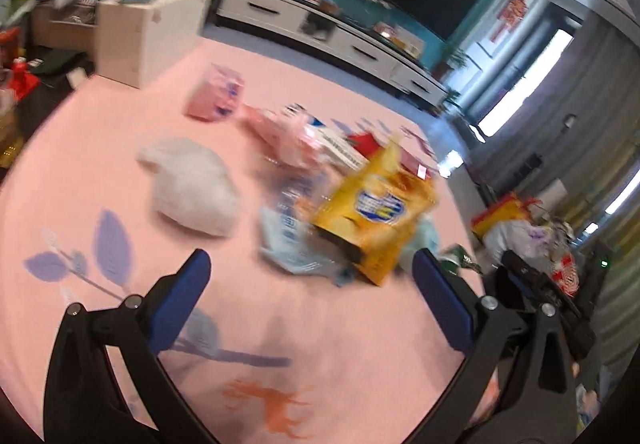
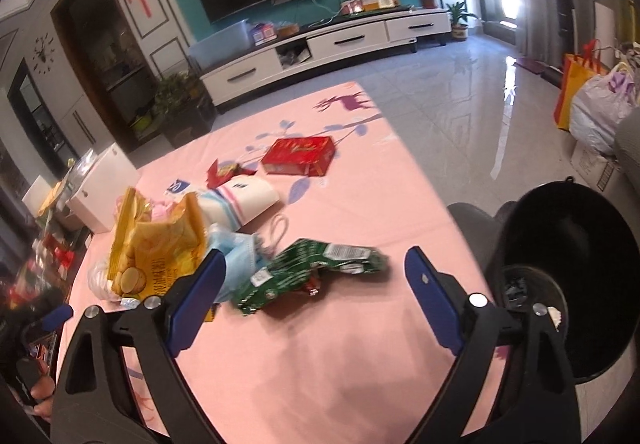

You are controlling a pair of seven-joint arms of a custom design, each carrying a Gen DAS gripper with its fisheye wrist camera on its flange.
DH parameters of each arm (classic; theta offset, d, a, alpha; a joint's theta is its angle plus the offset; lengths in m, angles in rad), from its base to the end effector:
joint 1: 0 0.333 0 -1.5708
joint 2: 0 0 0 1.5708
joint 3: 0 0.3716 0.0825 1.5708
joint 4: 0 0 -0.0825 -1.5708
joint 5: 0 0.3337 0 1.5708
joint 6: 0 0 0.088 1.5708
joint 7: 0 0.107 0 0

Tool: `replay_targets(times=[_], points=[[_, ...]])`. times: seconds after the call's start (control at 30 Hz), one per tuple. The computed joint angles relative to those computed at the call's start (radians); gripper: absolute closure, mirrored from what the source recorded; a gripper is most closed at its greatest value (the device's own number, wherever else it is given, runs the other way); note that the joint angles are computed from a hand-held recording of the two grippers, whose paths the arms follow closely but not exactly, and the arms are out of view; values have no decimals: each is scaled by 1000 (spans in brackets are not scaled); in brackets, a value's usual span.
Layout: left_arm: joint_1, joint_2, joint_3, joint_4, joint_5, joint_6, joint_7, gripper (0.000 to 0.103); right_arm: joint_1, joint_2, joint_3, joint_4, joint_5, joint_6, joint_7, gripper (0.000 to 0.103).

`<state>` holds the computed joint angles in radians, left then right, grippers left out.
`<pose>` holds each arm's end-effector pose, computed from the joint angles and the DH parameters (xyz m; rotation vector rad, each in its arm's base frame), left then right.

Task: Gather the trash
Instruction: 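Grasp the white plastic bag with the left tool while the right tool grasps the green wrapper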

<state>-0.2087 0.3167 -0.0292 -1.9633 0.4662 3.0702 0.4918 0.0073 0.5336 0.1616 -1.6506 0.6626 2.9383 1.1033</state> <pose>0.6077 -0.1820 0.4869 -2.2065 1.4711 -1.0353 0.7089 0.0541 0.4578 -1.6424 1.6759 -0.3827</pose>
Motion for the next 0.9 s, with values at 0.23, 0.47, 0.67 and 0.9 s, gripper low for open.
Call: replay_targets(times=[0.23, 0.47, 0.67, 0.9], points=[[-39, -27, 98, -15, 132, -30, -127, 3, 32, 83, -18, 238, -83, -244, 71, 20], [25, -24, 53, -25, 152, -36, -151, 3, 113, 119, -136, 251, -191, -229, 158, 20], [103, 11, -36, -25, 25, -19, -45, 3, 58, 133, -87, 253, -192, -256, 178, 20], [126, 69, -81, 8, -118, -20, 62, 3, 52, 148, -82, 276, -191, -306, 175, 20]])
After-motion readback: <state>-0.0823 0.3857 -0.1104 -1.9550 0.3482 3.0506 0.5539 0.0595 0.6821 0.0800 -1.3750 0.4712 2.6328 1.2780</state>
